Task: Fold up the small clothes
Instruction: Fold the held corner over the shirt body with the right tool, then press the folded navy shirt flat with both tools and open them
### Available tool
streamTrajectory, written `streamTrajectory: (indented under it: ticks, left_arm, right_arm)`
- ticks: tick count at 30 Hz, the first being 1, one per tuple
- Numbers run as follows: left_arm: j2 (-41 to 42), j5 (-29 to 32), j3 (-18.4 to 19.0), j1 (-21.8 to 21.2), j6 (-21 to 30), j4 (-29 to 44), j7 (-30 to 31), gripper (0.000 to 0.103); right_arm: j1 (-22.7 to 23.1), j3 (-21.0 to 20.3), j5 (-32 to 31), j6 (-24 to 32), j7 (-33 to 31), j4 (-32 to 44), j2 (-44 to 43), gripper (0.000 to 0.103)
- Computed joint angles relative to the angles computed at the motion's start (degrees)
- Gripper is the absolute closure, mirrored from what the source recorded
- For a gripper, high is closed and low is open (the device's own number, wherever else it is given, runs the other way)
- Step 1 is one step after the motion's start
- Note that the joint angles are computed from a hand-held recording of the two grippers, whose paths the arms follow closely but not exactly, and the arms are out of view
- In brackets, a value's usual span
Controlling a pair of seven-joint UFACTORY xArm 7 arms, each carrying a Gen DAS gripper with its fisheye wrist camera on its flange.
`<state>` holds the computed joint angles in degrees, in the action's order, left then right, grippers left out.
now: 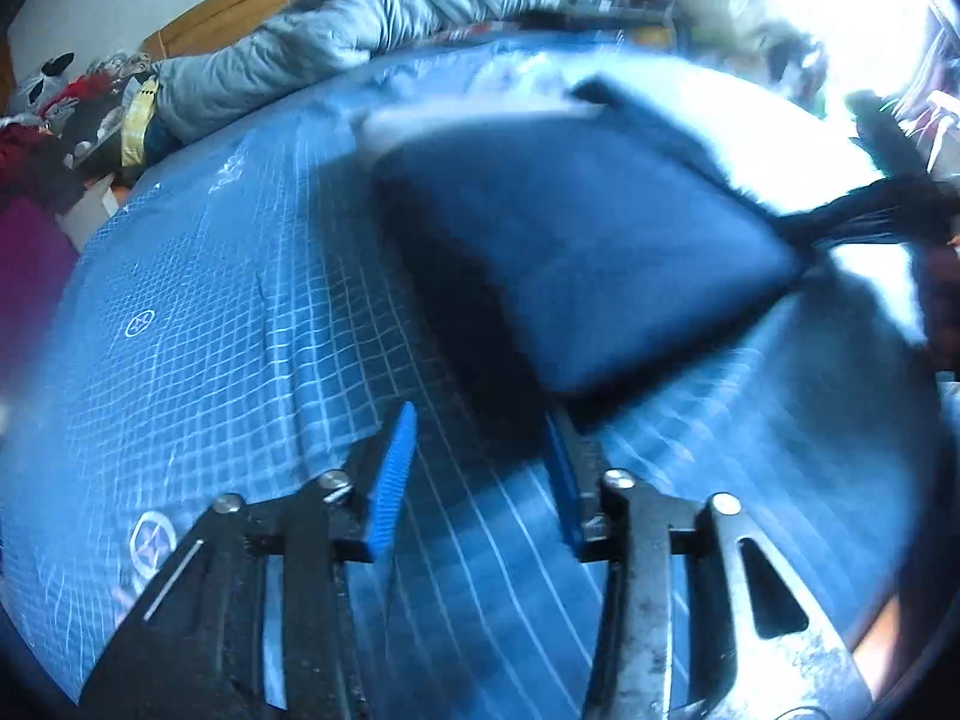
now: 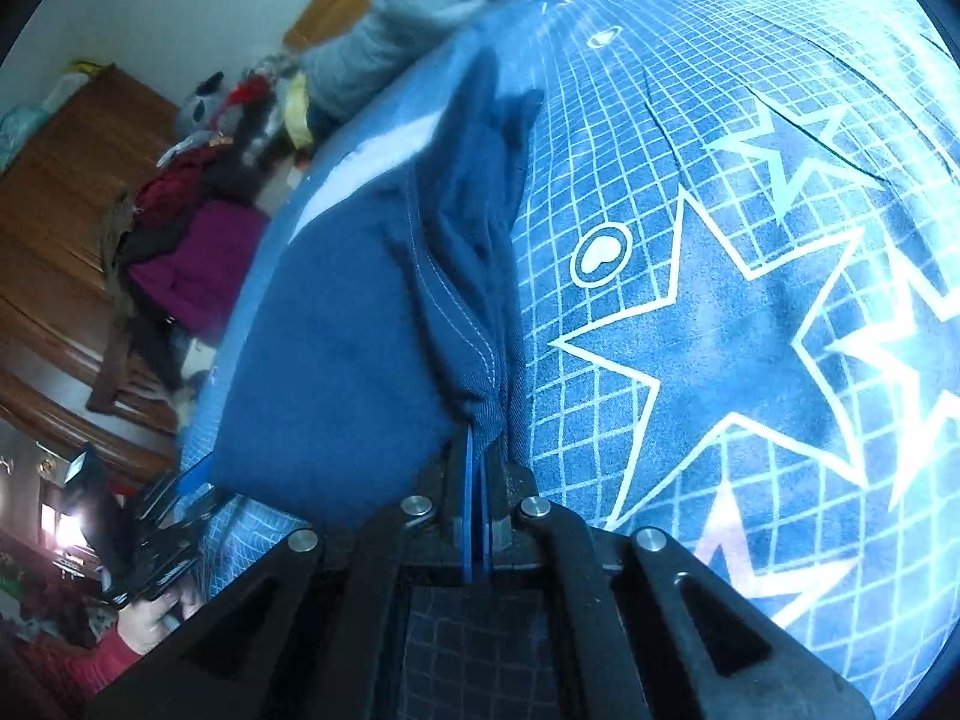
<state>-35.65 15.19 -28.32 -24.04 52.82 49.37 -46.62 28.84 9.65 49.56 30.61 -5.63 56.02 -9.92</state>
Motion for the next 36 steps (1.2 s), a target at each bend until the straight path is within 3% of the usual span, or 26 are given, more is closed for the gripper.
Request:
streamTrajectory:
  ticks: [3, 7, 8, 10, 11, 12, 13, 16, 18, 21, 24, 26, 28, 30, 33, 34, 36]
  left_arm:
    - [-5.1, 1.8, -0.2, 1.8, -3.3, 0.1, -2.2, 0.064]
    - [0.2, 6.9, 0.8, 7.9, -16.4, 0.2, -3.1, 0.064]
    - [4.3, 8.9, 0.9, 8.6, -17.1, 1.4, -2.9, 0.062]
    - [14.7, 10.7, -3.2, 13.0, -12.7, 4.0, 1.3, 0.062]
    - [17.6, 14.2, -5.6, 14.7, -12.3, 3.8, 0.6, 0.061]
    - [18.1, 17.2, -5.6, 14.2, -12.1, 4.5, -1.4, 0.061]
    - [18.2, 17.8, -3.3, 11.4, -10.3, 5.2, -0.9, 0.062]
    - [13.3, 10.9, 3.3, 6.5, -15.4, 1.6, 0.9, 0.07]
    - [10.4, 12.1, 3.2, 6.9, -16.6, 0.4, -1.3, 0.07]
    - [8.2, 10.8, 4.1, 7.4, -19.9, -1.8, -5.0, 0.07]
    - [11.0, 11.0, 3.7, 9.0, -21.6, -0.1, -5.9, 0.07]
    - [12.2, 11.1, 3.7, 8.5, -22.2, 1.0, -5.6, 0.07]
    - [12.6, 11.1, 3.7, 7.8, -21.5, 2.1, -5.2, 0.069]
    - [13.1, 11.1, 4.2, 7.5, -22.4, 2.8, -4.7, 0.066]
    - [15.8, 14.7, 3.8, 9.5, -22.7, 5.3, -4.8, 0.061]
    - [16.8, 15.7, 4.1, 10.1, -23.0, 6.1, -5.2, 0.061]
    - [18.8, 15.9, 5.4, 10.1, -22.6, 6.8, -5.1, 0.056]
  right_arm:
    - [0.1, -0.8, 2.5, -0.1, -2.9, -1.0, -0.1, 0.102]
    - [0.5, -0.3, 4.8, -1.8, -4.1, -1.7, -0.3, 0.102]
    - [0.6, -0.3, 5.2, -2.1, -4.5, -2.1, -0.5, 0.103]
    - [0.7, -0.4, 5.9, -2.5, -5.2, -2.9, -0.8, 0.103]
    - [0.7, -0.5, 6.0, -2.7, -5.3, -3.1, -0.9, 0.103]
    - [0.6, -0.4, 5.5, -2.7, -5.2, -3.2, -0.9, 0.103]
    - [0.5, -0.3, 4.7, -2.7, -5.0, -3.2, -1.0, 0.103]
    - [-0.1, 0.4, -1.8, -0.7, -2.4, -2.3, -1.5, 0.101]
    - [-0.7, 1.2, -9.5, 1.8, -0.2, -0.3, -2.4, 0.09]
    - [-0.7, 1.8, -16.5, 2.1, 1.3, 2.6, -4.3, 0.084]
    - [-0.2, 2.2, -19.8, -2.2, 1.5, 6.7, -1.8, 0.06]
    - [0.5, 1.8, -22.8, -2.5, 1.4, 11.7, 3.0, 0.06]
    - [-1.7, 3.3, -27.9, -1.2, 5.3, 16.0, 6.0, 0.06]
    - [-1.5, 2.6, -26.0, -3.6, 4.8, 17.2, 6.8, 0.06]
    - [-1.5, 3.3, -28.1, -3.0, 1.9, 21.7, 11.8, 0.061]
    - [-1.7, 3.5, -28.1, -1.1, 0.8, 23.9, 14.4, 0.063]
    - [-1.0, 1.8, -33.9, 4.6, 4.1, 26.7, 19.2, 0.079]
